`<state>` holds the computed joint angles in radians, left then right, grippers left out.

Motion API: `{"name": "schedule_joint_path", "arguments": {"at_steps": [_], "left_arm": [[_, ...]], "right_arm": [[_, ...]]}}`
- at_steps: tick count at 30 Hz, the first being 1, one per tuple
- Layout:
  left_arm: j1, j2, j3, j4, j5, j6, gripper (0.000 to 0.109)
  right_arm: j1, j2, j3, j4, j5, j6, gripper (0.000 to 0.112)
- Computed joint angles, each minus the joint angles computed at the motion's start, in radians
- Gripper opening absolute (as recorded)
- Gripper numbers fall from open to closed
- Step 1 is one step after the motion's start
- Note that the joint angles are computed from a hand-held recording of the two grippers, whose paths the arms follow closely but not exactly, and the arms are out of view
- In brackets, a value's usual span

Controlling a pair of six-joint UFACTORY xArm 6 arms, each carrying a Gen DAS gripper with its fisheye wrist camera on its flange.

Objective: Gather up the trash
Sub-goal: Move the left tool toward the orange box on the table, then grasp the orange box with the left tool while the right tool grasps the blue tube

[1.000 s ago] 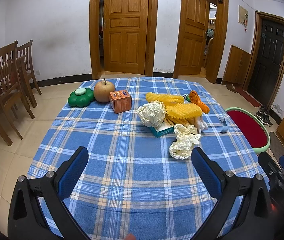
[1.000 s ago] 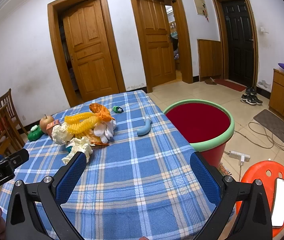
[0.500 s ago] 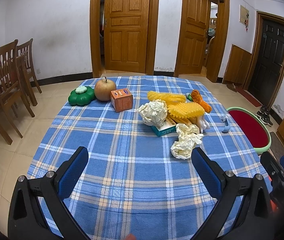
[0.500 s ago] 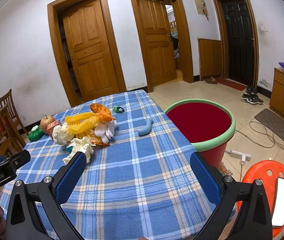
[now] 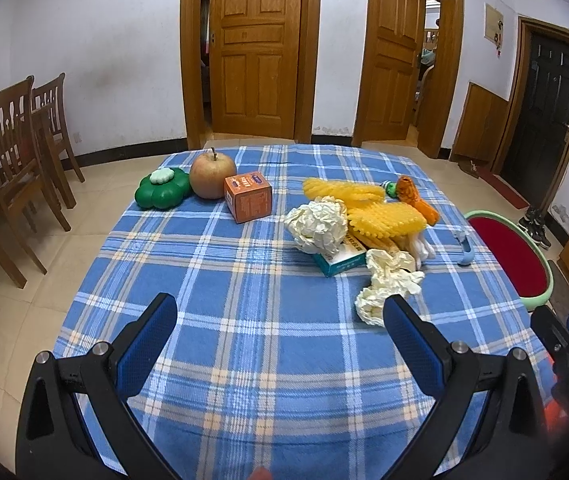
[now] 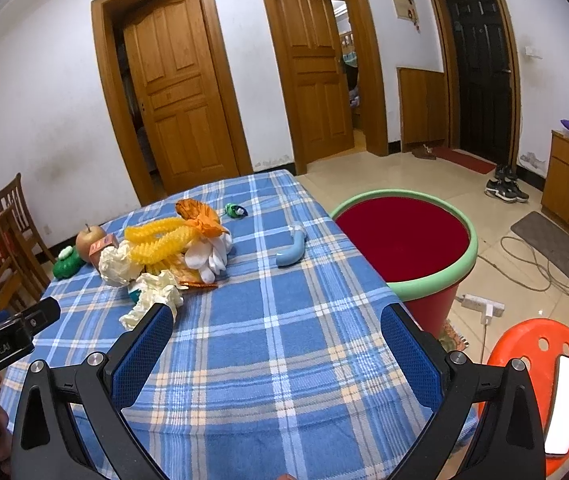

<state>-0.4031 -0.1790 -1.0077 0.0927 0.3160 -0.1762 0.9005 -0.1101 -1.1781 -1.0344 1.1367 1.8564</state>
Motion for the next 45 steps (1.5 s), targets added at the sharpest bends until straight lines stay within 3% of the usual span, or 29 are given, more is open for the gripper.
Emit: {"name": "schedule_joint_path", "arguments": {"at_steps": [7, 12, 15, 22, 26, 35, 39, 43, 45], "left_arm": [[0.013, 0.100, -0.118, -0.021, 0.049, 0.032, 0.102], [0.033, 0.212, -0.260, -0.010, 0.099, 0.038, 0.101], [0.041, 0.298, -0.375, -0.002, 0.146, 0.036, 0.102], [0.046, 0.520, -0.662, 0.040, 0.258, -0.022, 0.101], [0.046, 0.659, -0.843, 0.034, 0.347, -0.043, 0.096], [0.052, 0.874, -1.127, 0.008, 0.473, -0.055, 0.086], [0.060, 0.895, -1.145, -0.042, 0.478, -0.031, 0.064], [0.063, 0.880, -1.102, -0.054, 0.448, -0.032, 0.053], [0.066, 0.868, -1.079, -0.070, 0.429, -0.025, 0.052]], "right_arm": [[-0.063, 0.006, -0.014, -0.005, -0.048, -0.091, 0.103], [-0.138, 0.029, -0.051, 0.090, -0.088, -0.234, 0.103], [-0.193, 0.054, -0.085, 0.167, -0.111, -0.337, 0.103], [-0.294, 0.096, -0.101, 0.218, -0.218, -0.405, 0.103], [-0.340, 0.122, -0.104, 0.252, -0.265, -0.451, 0.102], [-0.411, 0.163, -0.109, 0.330, -0.345, -0.527, 0.074], [-0.424, 0.181, -0.113, 0.345, -0.360, -0.536, 0.066], [-0.437, 0.189, -0.106, 0.374, -0.387, -0.554, 0.050], [-0.439, 0.194, -0.104, 0.394, -0.396, -0.564, 0.043]]}}
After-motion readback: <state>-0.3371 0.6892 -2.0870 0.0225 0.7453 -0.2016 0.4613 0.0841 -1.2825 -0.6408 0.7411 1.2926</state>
